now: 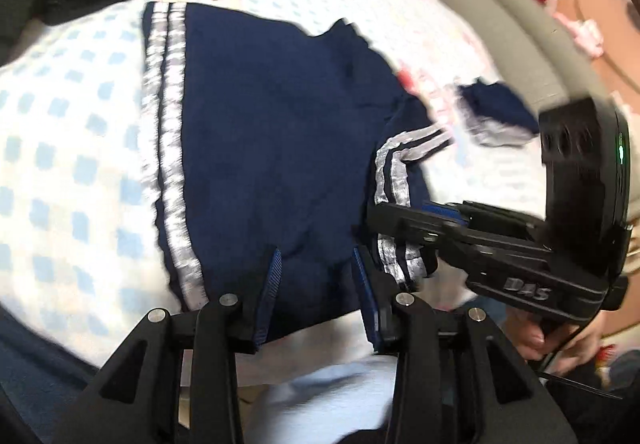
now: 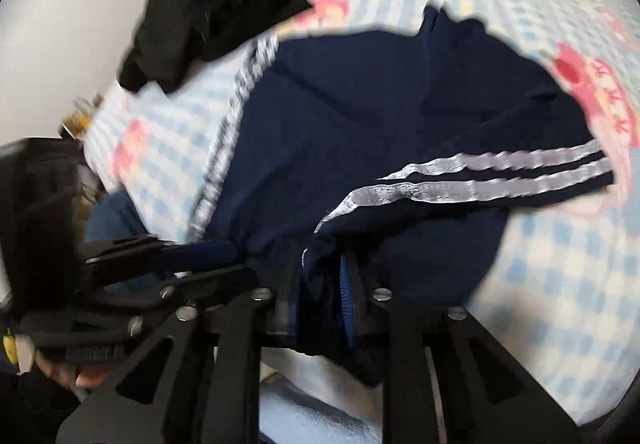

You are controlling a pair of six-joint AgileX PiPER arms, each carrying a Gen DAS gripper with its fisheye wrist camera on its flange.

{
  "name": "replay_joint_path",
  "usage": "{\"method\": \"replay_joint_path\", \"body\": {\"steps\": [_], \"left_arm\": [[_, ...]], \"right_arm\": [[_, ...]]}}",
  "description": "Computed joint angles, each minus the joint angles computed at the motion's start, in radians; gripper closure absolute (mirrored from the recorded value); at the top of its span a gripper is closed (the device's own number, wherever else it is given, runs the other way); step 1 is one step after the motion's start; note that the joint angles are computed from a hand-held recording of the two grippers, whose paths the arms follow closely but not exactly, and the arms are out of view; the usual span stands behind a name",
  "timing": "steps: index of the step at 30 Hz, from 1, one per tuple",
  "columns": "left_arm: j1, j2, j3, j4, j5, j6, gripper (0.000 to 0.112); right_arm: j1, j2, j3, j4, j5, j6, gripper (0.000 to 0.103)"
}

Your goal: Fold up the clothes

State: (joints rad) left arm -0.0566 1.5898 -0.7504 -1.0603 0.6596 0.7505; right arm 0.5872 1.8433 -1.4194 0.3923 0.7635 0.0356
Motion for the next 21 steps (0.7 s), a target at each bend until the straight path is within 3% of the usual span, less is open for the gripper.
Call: {"method": "replay_joint_path", "body": {"steps": [2, 4, 7, 10, 12, 13, 14, 17, 21], "left_arm": [[-0.007, 0.034, -0.024, -0.097, 0.041, 0.065, 0.07], [0.0, 0.085, -0.049, -0.198, 0.116, 0.141, 0.067], [-0.05, 0.164, -0.111, -0.29, 0.151, 0.165, 0.062], [-0.085, 0.196, -0.156, -0.234, 0.122, 0.099, 0.06], [-0.104, 0.213, -0.165, -0.194, 0.078, 0.047, 0.063], [-0.109, 0.221, -0.164, -0.178, 0.061, 0.025, 0.073], [-0.113, 0.222, -0.163, -0.162, 0.044, 0.003, 0.091], [-0.132, 0.175, -0.142, -0.178, -0.013, -0.008, 0.101], [-0.163, 0.084, -0.133, -0.179, -0.096, -0.023, 0.103]], "right_arm": [[-0.019, -0.09, 0.088, 0.012, -0.052, 0.007, 0.077], [-0.02, -0.145, 0.155, -0.068, -0.068, 0.074, 0.077], [-0.03, -0.201, 0.24, -0.119, -0.066, 0.115, 0.077], [-0.06, -0.207, 0.304, -0.018, -0.037, 0.008, 0.076], [-0.051, -0.203, 0.334, 0.034, -0.051, -0.052, 0.07], [-0.044, -0.198, 0.343, 0.056, -0.064, -0.079, 0.066], [-0.032, -0.193, 0.349, 0.063, -0.073, -0.092, 0.065], [0.023, -0.15, 0.315, -0.073, -0.086, 0.017, 0.065], [0.047, -0.154, 0.291, -0.139, -0.123, 0.108, 0.065]]}}
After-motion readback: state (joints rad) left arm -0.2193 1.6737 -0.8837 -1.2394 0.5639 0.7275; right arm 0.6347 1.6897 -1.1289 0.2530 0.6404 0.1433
